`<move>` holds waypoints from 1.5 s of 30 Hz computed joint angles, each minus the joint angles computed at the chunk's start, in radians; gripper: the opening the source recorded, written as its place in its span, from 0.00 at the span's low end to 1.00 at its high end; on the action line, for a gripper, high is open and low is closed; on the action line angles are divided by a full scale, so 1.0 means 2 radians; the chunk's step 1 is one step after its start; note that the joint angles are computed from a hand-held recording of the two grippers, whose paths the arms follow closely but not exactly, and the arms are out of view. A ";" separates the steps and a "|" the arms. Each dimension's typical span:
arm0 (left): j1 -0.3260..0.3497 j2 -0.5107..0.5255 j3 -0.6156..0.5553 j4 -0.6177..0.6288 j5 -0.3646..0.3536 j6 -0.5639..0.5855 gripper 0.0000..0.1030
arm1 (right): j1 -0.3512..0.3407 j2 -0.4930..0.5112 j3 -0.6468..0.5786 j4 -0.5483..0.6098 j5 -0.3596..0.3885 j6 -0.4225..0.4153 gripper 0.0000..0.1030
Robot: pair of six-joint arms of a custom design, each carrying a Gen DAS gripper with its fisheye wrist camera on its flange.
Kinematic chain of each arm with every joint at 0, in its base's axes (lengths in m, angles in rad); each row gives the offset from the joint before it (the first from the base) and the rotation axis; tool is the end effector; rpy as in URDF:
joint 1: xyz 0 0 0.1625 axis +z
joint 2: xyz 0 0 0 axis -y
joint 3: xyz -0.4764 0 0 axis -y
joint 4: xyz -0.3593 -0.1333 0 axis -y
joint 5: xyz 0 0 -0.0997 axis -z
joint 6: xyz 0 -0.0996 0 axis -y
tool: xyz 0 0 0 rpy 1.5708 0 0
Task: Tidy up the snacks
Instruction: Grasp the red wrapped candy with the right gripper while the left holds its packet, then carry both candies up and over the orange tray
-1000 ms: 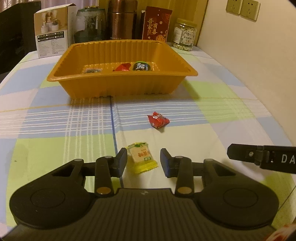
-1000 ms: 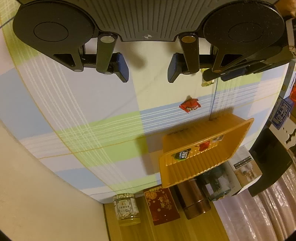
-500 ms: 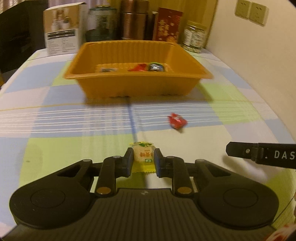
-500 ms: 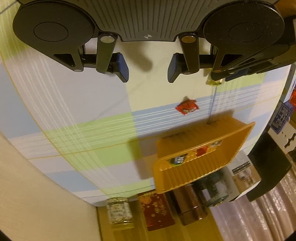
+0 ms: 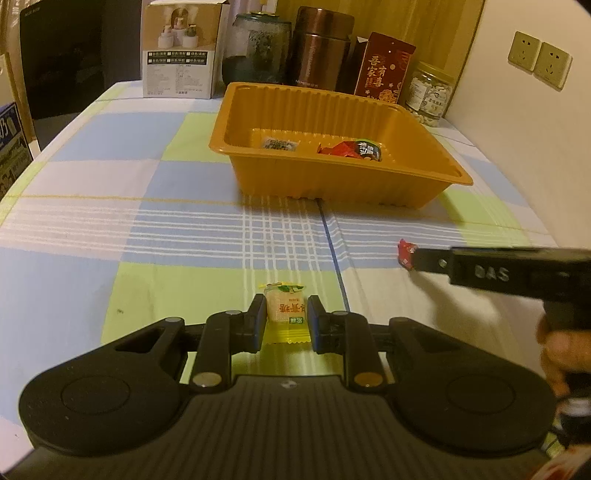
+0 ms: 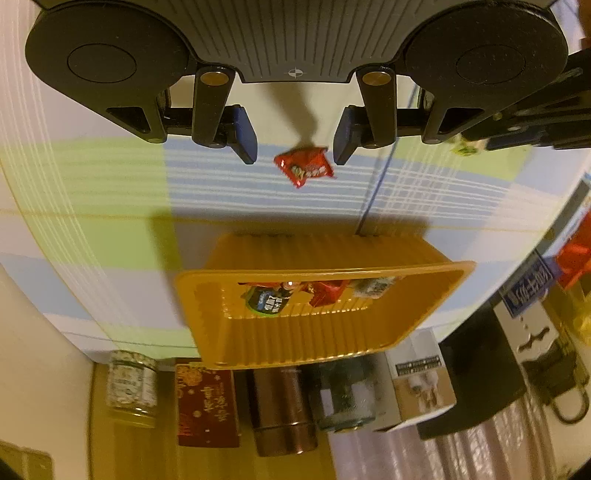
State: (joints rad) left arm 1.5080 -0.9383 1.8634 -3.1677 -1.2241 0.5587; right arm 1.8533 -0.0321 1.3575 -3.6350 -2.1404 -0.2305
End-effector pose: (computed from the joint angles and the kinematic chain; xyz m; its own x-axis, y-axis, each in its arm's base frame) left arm 0.1270 -0.6434 0.2485 -0.7811 0.2852 -0.5554 0.5462 0.7430 -0.3868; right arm 0.2698 -0.6439 -0.1656 -0.8388 -0.0512 0.5420 -0.4085 0.7172 -0.5645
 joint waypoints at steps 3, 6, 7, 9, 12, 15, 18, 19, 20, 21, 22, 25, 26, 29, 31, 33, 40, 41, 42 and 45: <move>0.002 0.000 0.000 0.005 -0.002 -0.004 0.20 | -0.006 0.005 -0.015 0.006 0.012 -0.025 0.46; 0.004 0.001 -0.002 0.010 -0.003 -0.006 0.20 | -0.009 0.008 -0.025 0.020 0.021 -0.040 0.45; 0.004 0.001 -0.002 0.011 -0.003 -0.007 0.20 | -0.010 0.008 -0.028 0.026 0.021 -0.042 0.45; 0.005 0.000 -0.002 0.011 -0.004 -0.007 0.20 | -0.010 0.009 -0.032 0.034 0.019 -0.042 0.44; 0.005 0.000 -0.003 0.012 -0.006 -0.008 0.20 | -0.009 0.013 -0.037 0.035 0.014 -0.045 0.34; 0.005 -0.002 -0.003 0.013 -0.008 -0.007 0.20 | -0.006 0.014 -0.034 0.028 0.013 -0.043 0.28; 0.004 -0.005 -0.001 0.013 -0.009 -0.007 0.20 | -0.002 0.011 -0.029 0.032 0.009 -0.042 0.24; 0.003 -0.006 0.001 0.013 -0.009 -0.007 0.20 | 0.000 0.011 -0.027 0.030 0.008 -0.041 0.23; 0.002 -0.008 0.002 0.013 -0.009 -0.006 0.20 | 0.002 0.010 -0.024 0.026 0.006 -0.039 0.23; 0.002 -0.010 0.004 0.013 -0.009 -0.006 0.20 | 0.005 0.009 -0.020 0.023 0.003 -0.035 0.23; 0.001 -0.013 0.007 0.013 -0.010 -0.005 0.20 | 0.007 0.008 -0.016 0.021 0.001 -0.030 0.23; -0.002 -0.020 0.014 0.014 -0.009 -0.005 0.20 | 0.016 0.002 -0.001 0.010 -0.003 -0.019 0.23; -0.003 -0.022 0.016 0.014 -0.009 -0.006 0.20 | 0.020 0.001 0.003 0.007 -0.007 -0.015 0.23; -0.007 -0.032 0.027 0.013 -0.005 -0.005 0.20 | 0.031 -0.005 0.022 -0.004 -0.019 0.006 0.23; -0.009 -0.039 0.033 0.016 -0.002 -0.005 0.20 | 0.037 -0.008 0.033 -0.008 -0.027 0.022 0.23; -0.012 -0.046 0.038 0.019 0.001 -0.005 0.20 | 0.043 -0.012 0.046 -0.012 -0.034 0.038 0.23; -0.020 -0.071 0.060 0.024 0.007 -0.004 0.20 | 0.066 -0.023 0.083 -0.029 -0.053 0.067 0.23; -0.021 -0.074 0.062 0.025 0.007 -0.004 0.20 | 0.069 -0.024 0.088 -0.031 -0.056 0.071 0.23; -0.023 -0.078 0.065 0.026 0.007 -0.003 0.20 | 0.072 -0.025 0.091 -0.032 -0.059 0.074 0.23; -0.026 -0.087 0.072 0.027 0.007 -0.003 0.20 | 0.081 -0.029 0.101 -0.035 -0.068 0.088 0.23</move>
